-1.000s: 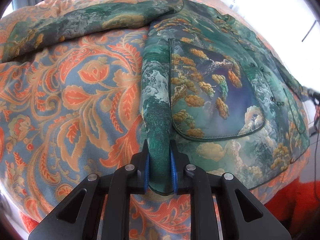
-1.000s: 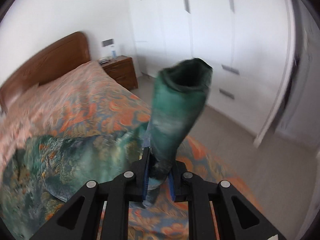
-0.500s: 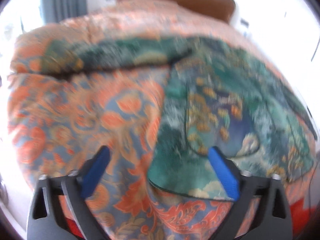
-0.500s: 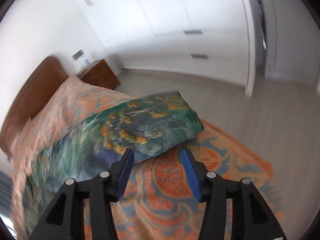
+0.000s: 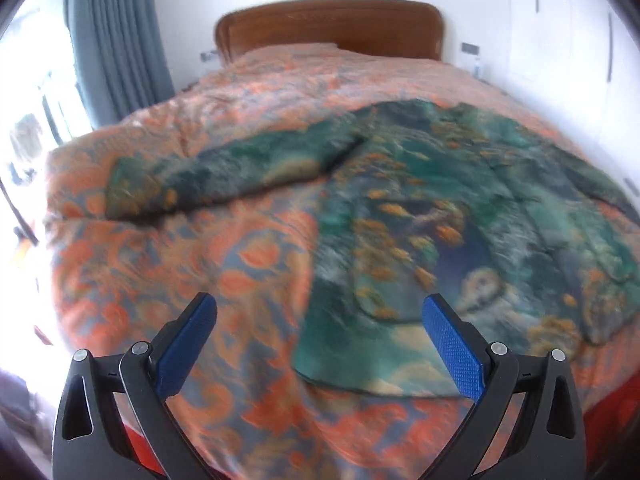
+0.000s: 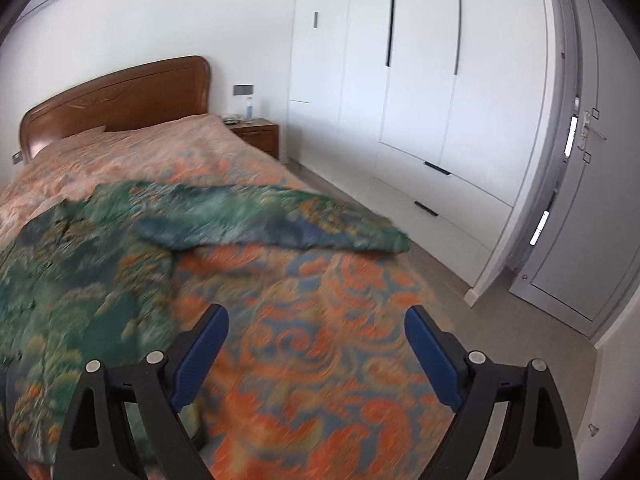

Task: Fold large clothes
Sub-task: 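Open both grippers and release the jacket with sleeves spread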

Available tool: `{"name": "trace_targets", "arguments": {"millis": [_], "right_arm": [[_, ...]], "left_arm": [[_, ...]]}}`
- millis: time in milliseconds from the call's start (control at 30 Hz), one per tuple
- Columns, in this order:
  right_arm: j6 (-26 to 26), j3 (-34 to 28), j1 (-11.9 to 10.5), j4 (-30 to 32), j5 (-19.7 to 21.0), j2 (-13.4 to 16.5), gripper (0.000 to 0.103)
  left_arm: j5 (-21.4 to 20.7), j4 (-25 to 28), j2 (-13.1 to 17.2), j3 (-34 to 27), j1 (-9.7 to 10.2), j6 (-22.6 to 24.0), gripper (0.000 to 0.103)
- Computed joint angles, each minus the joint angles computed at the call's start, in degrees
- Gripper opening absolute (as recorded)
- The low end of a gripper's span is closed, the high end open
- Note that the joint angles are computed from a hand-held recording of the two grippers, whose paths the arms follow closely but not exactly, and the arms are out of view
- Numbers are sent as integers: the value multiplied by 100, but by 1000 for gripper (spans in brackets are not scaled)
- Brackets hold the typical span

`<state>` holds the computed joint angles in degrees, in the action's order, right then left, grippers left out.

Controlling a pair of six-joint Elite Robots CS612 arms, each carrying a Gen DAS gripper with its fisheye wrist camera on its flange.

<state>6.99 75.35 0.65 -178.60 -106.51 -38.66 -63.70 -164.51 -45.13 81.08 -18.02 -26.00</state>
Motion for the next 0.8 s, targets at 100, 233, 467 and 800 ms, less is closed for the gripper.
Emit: {"name": "trace_targets", "arguments": {"millis": [100, 233, 467, 800], "right_arm": [[-5, 259, 150, -174, 141, -59, 92], [187, 595, 305, -424, 373, -163, 92], [-170, 818, 511, -693, 785, -187, 92], [-773, 867, 398, -1538, 2147, -150, 103]], "left_arm": [[-82, -131, -60, 175, -50, -195, 102], [-44, -262, -138, 351, -100, -247, 102], [175, -853, -267, 621, -132, -442, 102], [69, -838, -169, 506, -123, -386, 102]]}}
